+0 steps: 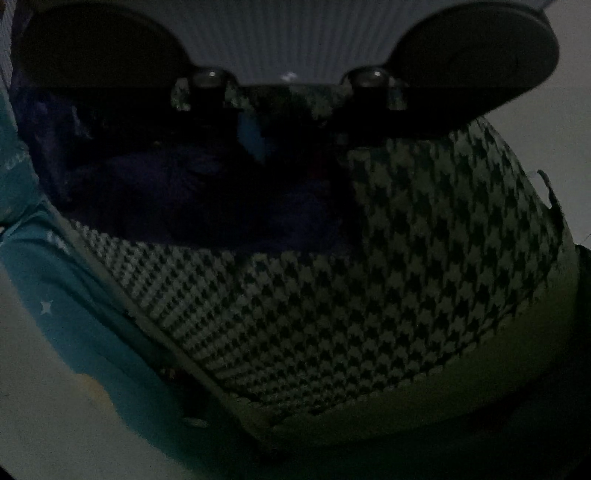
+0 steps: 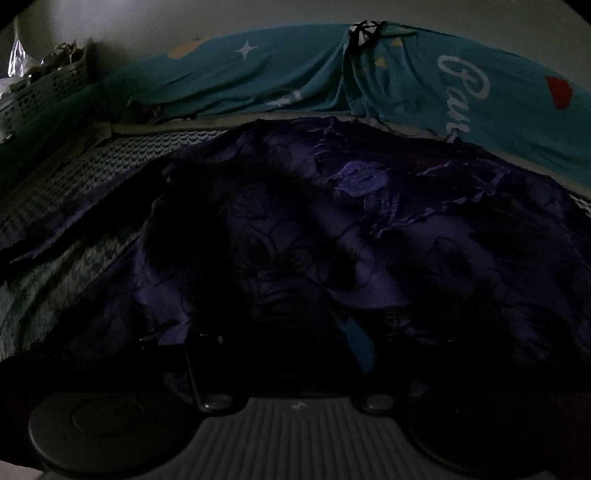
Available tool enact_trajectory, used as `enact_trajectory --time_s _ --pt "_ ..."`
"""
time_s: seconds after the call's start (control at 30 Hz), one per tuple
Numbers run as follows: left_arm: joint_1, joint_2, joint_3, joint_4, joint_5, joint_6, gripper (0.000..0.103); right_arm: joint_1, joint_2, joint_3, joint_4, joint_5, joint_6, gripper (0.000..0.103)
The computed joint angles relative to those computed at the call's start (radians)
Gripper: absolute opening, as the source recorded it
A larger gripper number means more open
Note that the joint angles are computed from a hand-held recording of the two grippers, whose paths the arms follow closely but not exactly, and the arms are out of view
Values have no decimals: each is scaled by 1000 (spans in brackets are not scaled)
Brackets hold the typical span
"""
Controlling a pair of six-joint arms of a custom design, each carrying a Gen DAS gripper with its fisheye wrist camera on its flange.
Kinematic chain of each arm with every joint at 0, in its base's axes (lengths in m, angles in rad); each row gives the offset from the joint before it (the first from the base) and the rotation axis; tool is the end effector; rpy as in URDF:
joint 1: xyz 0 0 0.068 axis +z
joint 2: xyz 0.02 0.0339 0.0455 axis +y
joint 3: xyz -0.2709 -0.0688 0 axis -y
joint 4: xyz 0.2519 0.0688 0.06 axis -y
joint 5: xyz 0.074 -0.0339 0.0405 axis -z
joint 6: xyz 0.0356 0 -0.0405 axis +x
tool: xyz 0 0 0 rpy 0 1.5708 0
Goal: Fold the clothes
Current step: 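Press the left tool onto the shirt body while the right tool moves away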
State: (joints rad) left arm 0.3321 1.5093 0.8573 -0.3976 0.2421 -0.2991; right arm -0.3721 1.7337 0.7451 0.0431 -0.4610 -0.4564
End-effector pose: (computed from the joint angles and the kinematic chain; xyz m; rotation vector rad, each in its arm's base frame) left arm 0.2808 0.0878 0.1846 -0.7272 2.4989 -0.3049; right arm 0.2988 -0.0996 0.1176 -0.2814 2.3765 0.2021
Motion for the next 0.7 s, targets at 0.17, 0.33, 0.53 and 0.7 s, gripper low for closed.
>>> enact_trajectory --time_s 0.17,0.33,0.53,0.7 --pt "-13 -43 -22 45 2 -25 56 2 -2 -3 1 4 2 58" --pt "-15 -21 -12 93 -27 -63 57 4 -4 -7 3 7 1 58" --pt "-53 38 -2 150 -58 -95 59 4 2 -8 7 6 -2 58" --pt "-111 76 0 197 -94 -101 65 6 5 -8 9 5 -3 58"
